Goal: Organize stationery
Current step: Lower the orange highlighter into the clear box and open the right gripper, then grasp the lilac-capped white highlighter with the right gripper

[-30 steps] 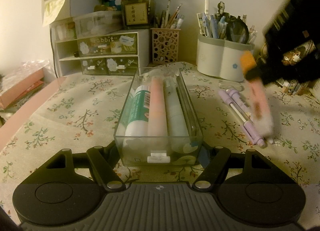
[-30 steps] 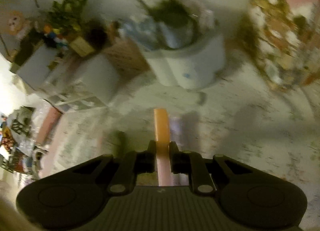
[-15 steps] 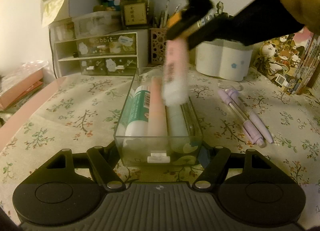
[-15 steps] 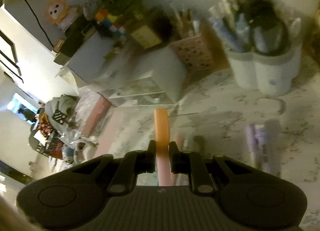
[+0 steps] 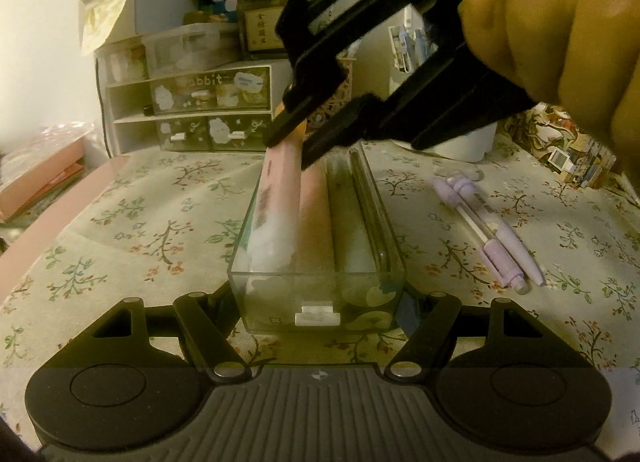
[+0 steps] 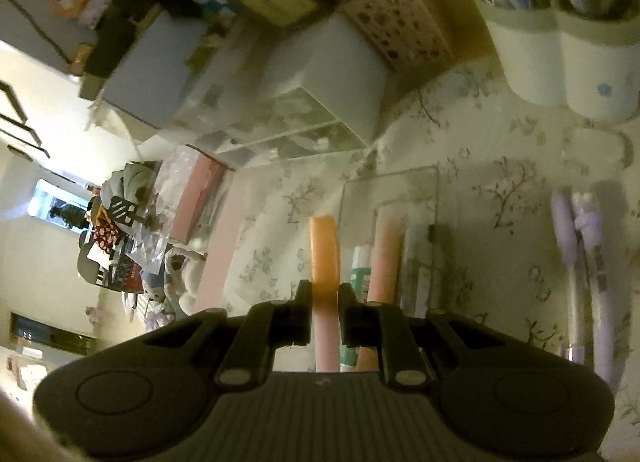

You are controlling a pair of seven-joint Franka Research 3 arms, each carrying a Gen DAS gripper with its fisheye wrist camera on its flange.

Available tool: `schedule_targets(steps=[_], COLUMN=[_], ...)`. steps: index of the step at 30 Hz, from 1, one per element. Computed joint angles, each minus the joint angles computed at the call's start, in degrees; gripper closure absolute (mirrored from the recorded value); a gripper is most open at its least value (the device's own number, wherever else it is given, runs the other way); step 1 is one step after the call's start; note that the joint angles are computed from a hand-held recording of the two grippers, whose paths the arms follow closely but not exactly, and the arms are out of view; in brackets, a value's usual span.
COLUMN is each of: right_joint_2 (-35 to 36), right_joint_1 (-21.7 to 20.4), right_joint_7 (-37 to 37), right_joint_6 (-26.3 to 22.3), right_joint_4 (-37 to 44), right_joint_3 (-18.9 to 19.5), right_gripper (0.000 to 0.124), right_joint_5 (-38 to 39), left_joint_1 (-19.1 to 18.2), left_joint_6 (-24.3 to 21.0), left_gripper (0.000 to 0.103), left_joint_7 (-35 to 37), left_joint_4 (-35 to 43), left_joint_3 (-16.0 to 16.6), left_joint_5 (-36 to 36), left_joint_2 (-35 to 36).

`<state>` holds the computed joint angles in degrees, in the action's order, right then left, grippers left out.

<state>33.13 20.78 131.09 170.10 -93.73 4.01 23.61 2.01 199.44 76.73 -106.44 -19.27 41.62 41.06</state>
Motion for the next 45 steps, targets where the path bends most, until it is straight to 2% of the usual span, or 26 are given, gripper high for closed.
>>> schedule_targets(steps=[3, 6, 10, 12, 21, 23, 27, 31, 33, 36, 38, 40, 45], right_joint_2=[0.4, 1.0, 1.7, 1.6, 0.0, 0.3, -0.1, -1.3, -1.8, -2.8, -4.3, -6.5, -12.5], right_joint_1=[0.7, -0.7, -1.5, -3.0, -4.2, -3.5, -4.9, -4.7, -5.8, -5.3, -4.2, -2.1, 13.3], right_joint_7=[1.6, 0.2, -0.4, -3.0, -10.3, -10.2, -13.8, -15.0, -16.9, -17.0, -16.1, -13.6, 5.4], right_joint_6=[-2.0, -2.6, -6.6, -7.0, -6.3, -7.4, -5.4, -3.4, -1.8, -0.4, 1.8, 3.3, 3.9], right_joint_4=[0.8, 1.7, 3.5, 3.3, 1.7, 2.4, 1.2, -0.6, -1.7, -3.2, -5.6, -8.7, -18.2], right_joint_3=[-1.1, 0.6, 1.0, 2.6, 4.6, 3.6, 5.5, 5.3, 6.7, 6.2, 4.8, 1.9, -17.7], right_gripper=[0.114, 0.114, 0.113, 0.112, 0.115, 0.115, 0.115, 0.114, 0.114, 0.114, 0.114, 0.114, 0.114], right_joint_5=[-0.7, 0.0, 0.3, 1.4, 4.1, 3.6, 6.1, 7.4, 9.2, 9.8, 9.5, 7.7, -7.6], left_joint_1=[-0.1, 0.5, 1.0, 1.1, 1.4, 1.1, 1.2, 1.2, 1.2, 1.3, 1.4, 1.2, 1.3], left_joint_6=[0.2, 0.0, -0.1, -0.1, -0.3, -0.2, -0.2, -0.2, -0.2, -0.3, -0.3, -0.2, -0.2], left_gripper=[0.03, 0.03, 0.03, 0.03, 0.03, 0.03, 0.03, 0.03, 0.03, 0.03, 0.03, 0.03, 0.03], left_joint_7=[0.0, -0.1, -0.3, -0.3, -0.4, -0.4, -0.4, -0.4, -0.4, -0.4, -0.5, -0.5, -0.5], left_joint_4=[-0.2, -0.1, -0.1, 0.0, 0.1, 0.0, 0.0, 0.0, 0.0, 0.0, 0.0, -0.1, 0.0], left_joint_3=[0.2, -0.4, -1.0, -1.1, -1.3, -1.1, -1.1, -1.1, -1.1, -1.3, -1.4, -1.2, -1.3], left_joint_5=[0.0, 0.7, 1.3, 1.5, 1.8, 1.6, 1.6, 1.6, 1.6, 1.6, 1.7, 1.6, 1.7], left_joint_2=[-0.2, 0.0, 0.1, 0.2, 0.3, 0.2, 0.2, 0.2, 0.2, 0.2, 0.2, 0.2, 0.2])
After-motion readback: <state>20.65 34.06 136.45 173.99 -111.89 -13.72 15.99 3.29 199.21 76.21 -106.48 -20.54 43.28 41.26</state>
